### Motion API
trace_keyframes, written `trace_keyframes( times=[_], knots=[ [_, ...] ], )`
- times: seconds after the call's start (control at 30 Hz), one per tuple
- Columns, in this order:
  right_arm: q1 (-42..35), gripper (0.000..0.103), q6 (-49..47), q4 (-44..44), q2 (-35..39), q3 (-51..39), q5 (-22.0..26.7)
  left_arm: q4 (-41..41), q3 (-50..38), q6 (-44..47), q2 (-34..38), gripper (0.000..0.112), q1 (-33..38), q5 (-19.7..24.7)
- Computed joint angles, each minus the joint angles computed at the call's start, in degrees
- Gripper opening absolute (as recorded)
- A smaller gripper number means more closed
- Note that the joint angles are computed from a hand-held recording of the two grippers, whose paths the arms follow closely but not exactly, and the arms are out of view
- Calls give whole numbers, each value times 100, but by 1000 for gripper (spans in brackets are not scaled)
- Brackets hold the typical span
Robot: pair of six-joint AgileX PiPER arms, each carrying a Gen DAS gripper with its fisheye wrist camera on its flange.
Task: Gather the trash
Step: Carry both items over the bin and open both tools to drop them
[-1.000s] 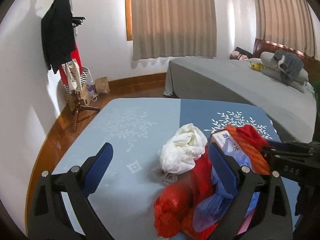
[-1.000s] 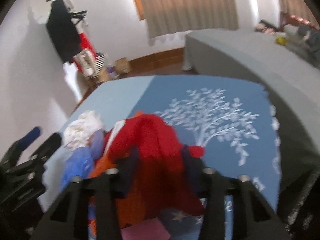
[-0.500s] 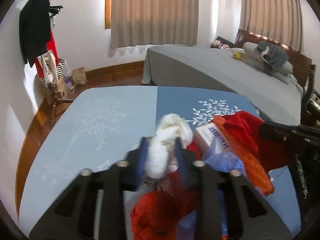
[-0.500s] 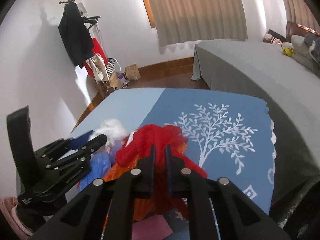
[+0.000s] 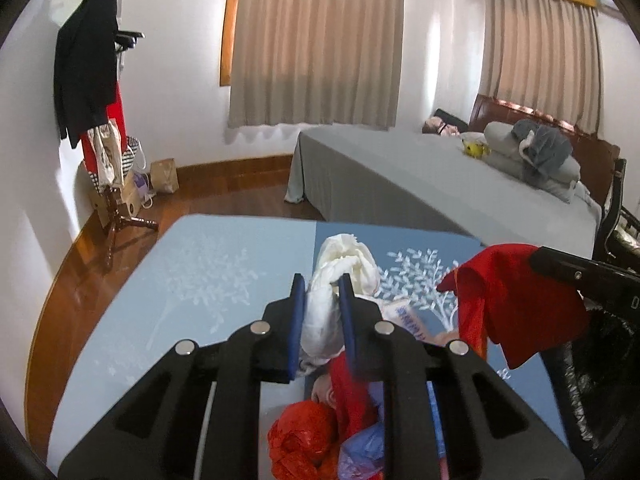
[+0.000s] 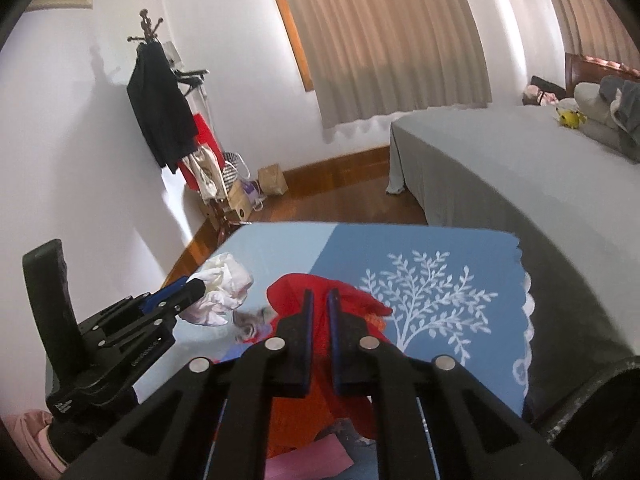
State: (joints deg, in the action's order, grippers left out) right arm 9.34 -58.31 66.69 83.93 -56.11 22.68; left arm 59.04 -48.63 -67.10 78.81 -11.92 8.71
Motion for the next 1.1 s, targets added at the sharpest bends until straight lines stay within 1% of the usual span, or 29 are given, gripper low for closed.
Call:
trace_keyframes(
  times=[0.07, 0.17, 0.27, 0.3, 0.43, 0.53, 0.63, 0.7, 0.83, 0.97, 1.03, 1.1],
  knots=[
    [-49, 7, -90, 109, -81, 9, 37, -300, -64, 331, -98, 17, -49, 97],
    [-177, 7, -142, 206, -195, -21, 193, -357, -116, 364, -292, 17, -197, 236],
    [-183, 7, 72, -27, -276, -41, 132, -844, -187, 769, -409, 17, -308, 410],
    [-230, 7, 31, 46, -319, -10, 158, -914, -181, 815, -467, 17, -382, 500],
    [-351, 7, -57, 143, -578, 130, 194, -720, -99, 680, -734, 17, -755, 826],
    [-553, 7, -21, 130, -812, 213, 332, -979, -114, 869, -889, 17, -998, 973],
    [-840, 7, -12, 101, -1130, 376, 502, -878, -127, 695, -990, 17, -1357, 1189],
    [-1010, 7, 46, 23, -1332, 476, 607, -671, -141, 420, -1016, 17, -1663, 1344],
    [-1663, 7, 89, -181, -1802, 722, 973, -388, -195, -10, -965, 17, -2269, 1520],
    [-2612, 7, 9, -287, -2223, 915, 1568, 44, -336, -580, -726, 17, -2931, 1671],
    [-3314, 7, -189, -227, -2380, 1031, 2003, 211, -397, -832, -578, 17, -3215, 1691],
    [-3805, 7, -324, -218, -2494, 1139, 2290, 459, -438, -1172, -419, 17, -3522, 1730]
  ],
)
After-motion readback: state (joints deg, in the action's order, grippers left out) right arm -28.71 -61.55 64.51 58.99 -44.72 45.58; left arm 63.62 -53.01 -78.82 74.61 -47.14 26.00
